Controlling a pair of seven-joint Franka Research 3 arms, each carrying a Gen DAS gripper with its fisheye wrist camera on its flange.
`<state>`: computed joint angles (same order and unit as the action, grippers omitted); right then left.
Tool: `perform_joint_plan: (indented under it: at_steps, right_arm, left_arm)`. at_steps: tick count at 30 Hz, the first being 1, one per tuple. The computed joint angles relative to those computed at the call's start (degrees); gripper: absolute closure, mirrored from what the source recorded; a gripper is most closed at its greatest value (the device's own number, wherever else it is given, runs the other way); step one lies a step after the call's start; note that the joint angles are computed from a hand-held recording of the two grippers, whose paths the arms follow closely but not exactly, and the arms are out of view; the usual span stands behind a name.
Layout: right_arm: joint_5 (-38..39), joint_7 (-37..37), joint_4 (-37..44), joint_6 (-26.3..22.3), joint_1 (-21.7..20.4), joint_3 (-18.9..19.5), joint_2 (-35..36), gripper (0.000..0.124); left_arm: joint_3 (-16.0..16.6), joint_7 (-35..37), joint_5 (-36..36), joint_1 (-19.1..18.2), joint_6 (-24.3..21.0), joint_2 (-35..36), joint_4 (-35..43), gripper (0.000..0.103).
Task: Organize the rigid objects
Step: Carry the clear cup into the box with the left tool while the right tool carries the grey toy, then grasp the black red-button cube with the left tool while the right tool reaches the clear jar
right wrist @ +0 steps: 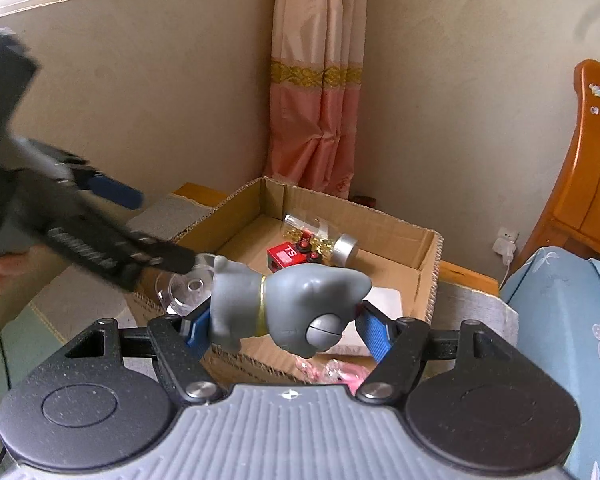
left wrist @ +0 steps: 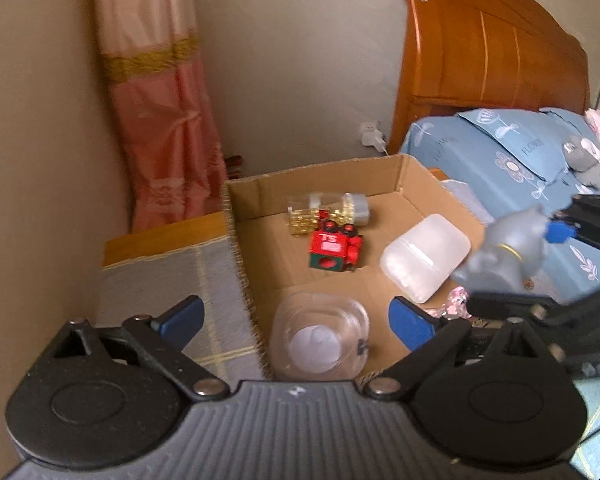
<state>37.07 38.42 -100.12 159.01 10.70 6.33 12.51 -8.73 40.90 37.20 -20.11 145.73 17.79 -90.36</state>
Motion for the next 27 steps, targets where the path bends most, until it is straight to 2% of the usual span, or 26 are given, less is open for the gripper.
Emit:
perform_joint_plan:
  at_steps: [4, 7, 8, 11, 16, 21, 27]
  right_arm:
    - [-2.3, 2.6, 3.7, -1.6, 0.8, 0.0, 2.6, 0.046]
    - [-4.9, 4.6, 4.4, -0.7, 1.8, -0.4, 3.5, 0.024]
    - [-5.4, 5.1, 3.9, 0.3, 2.0, -0.4, 3.3, 0.021]
    - [-4.1, 3.8, 2.3, 0.0, 1.1, 0.7, 2.1, 0.021]
    - [-6.0, 6.0, -1.6, 1.2, 1.9, -0.4, -0.9, 0.021]
    - [-3.7, 5.5, -7.0, 2.5, 1.7, -0.4, -5.0, 0.021]
    - [-1.5, 4.3, -13.5, 4.0, 2.4, -1.3, -9.5, 0.021]
  left_arm:
    - [0.4, -3.2, 2.3, 0.2, 2.7, -3.4, -4.7, 0.004]
    - [0.2, -5.3, 4.0, 0.5, 3.7, -5.2, -7.2, 0.001]
    - [0.1, -5.8, 4.4, 0.6, 3.9, -5.6, -7.7, 0.001]
    - [-0.5, -6.9, 4.8, 1.1, 3.8, -6.5, -8.8, 0.001]
    - [-1.2, -9.4, 6.2, 1.1, 3.0, -8.4, -10.8, 0.001]
    - [-2.0, -15.0, 10.3, 0.7, 3.0, -10.8, -13.4, 0.001]
    - [-3.7, -16.6, 11.4, 0.5, 0.6, -12.7, -15.0, 0.001]
